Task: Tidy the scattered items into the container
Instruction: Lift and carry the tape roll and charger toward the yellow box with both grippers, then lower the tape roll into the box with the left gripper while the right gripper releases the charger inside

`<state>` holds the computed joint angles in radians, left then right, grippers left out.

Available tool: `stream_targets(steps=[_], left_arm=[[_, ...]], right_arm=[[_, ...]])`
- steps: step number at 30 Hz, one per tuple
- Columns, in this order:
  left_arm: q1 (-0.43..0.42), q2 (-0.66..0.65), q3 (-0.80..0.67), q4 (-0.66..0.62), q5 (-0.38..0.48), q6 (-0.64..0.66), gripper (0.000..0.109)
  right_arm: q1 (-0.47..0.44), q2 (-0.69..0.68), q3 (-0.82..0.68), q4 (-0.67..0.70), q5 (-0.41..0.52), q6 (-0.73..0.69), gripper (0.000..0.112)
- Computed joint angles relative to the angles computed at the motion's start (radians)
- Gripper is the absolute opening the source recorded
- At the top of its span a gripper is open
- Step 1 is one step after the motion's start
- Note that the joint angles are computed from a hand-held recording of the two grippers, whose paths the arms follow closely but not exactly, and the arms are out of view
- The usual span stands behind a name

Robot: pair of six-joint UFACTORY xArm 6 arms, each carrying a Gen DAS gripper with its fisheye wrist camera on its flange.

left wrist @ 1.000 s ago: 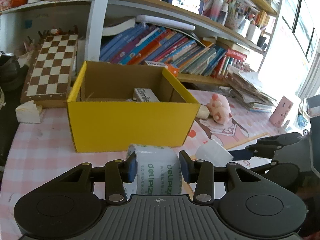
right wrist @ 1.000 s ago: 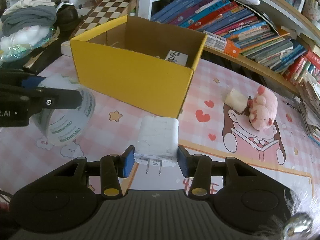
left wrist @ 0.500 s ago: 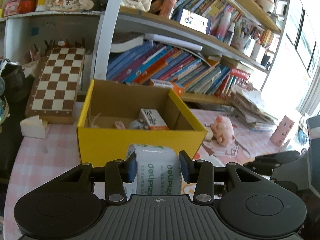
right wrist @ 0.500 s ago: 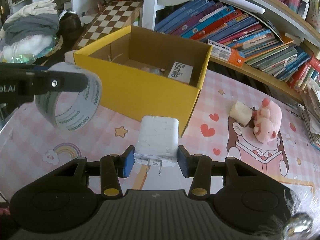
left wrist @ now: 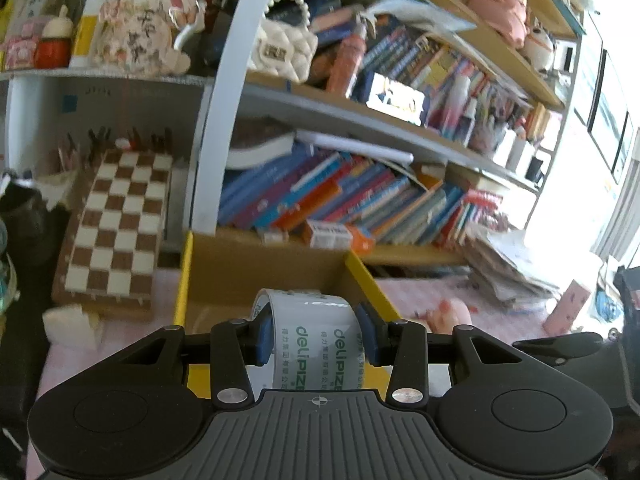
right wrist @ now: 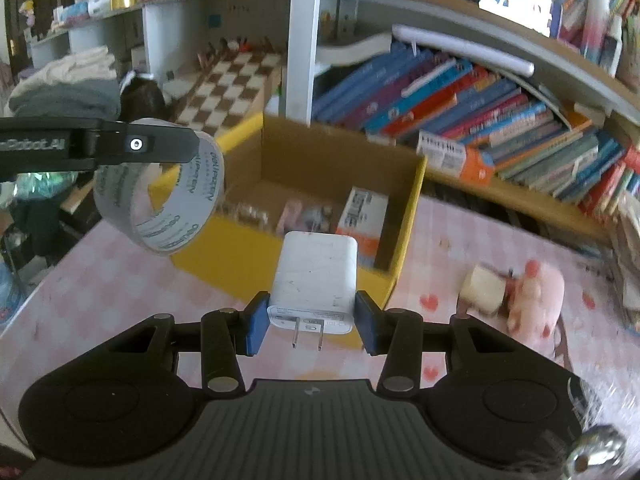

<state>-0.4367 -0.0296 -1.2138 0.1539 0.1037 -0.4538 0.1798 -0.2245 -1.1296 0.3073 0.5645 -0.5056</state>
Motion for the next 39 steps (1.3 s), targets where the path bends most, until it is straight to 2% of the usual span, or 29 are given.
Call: stream_targets(steps=[7, 11, 21, 32, 39], left_arm=[[0.045, 0.101, -0.122, 0.119, -0.003, -0.097, 0.041], [0.059, 0.150, -0.174, 0.146, 0.014, -0.119, 0.041], [0.061, 0.238, -0.245, 0.047, 0.072, -0.010, 0.041], [0.061, 0.316, -0.305, -0.091, 0.156, 0.145, 0.041], [0.067, 0.331, -0.314, -0.071, 0.187, 0.141, 0.041]], right_arm=[[0.010, 0.098, -0.117, -0.007, -0.019, -0.030, 0.043], [0.018, 0.157, -0.177, -0.027, -0.029, -0.032, 0.043], [0.033, 0.289, -0.313, -0.047, -0.011, -0.039, 0.043], [0.037, 0.472, -0.518, -0.089, 0.060, -0.036, 0.043], [0.045, 0.572, -0.638, -0.119, 0.107, -0.039, 0.043]])
